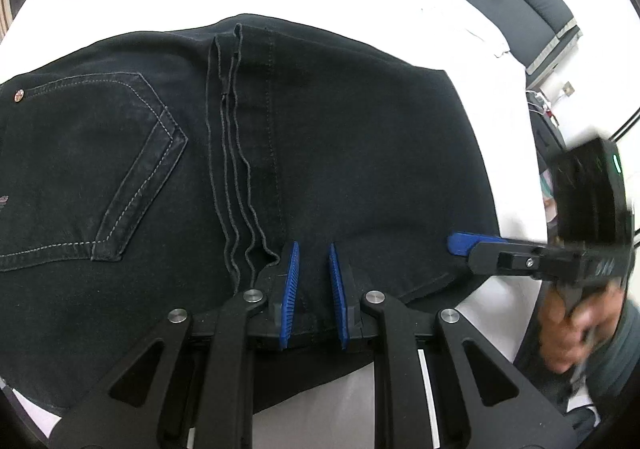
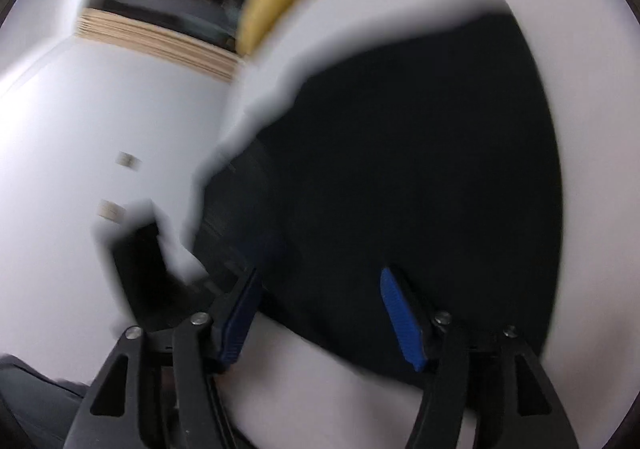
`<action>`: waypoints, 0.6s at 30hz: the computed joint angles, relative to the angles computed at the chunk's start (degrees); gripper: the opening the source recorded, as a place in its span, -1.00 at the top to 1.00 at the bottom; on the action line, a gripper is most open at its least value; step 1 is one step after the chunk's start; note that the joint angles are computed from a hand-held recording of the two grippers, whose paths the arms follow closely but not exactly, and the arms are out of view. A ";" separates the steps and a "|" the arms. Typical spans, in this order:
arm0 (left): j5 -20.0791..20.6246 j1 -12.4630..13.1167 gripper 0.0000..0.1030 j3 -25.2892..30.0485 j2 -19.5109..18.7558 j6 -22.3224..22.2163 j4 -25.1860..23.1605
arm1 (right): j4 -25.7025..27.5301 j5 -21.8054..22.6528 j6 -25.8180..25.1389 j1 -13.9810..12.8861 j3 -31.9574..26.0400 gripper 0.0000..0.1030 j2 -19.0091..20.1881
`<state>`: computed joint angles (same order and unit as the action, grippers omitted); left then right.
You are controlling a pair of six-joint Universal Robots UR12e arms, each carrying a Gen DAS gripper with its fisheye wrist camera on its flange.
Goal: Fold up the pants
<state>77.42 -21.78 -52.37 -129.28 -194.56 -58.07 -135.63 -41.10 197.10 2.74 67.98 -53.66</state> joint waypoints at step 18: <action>0.56 -0.60 0.70 1.35 -0.45 -0.97 -0.52 | 8.97 -7.64 3.93 2.28 -21.86 -0.47 11.83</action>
<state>77.98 -22.38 -51.03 -129.74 -195.53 -58.60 -126.66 -48.74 201.03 5.02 46.12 -41.83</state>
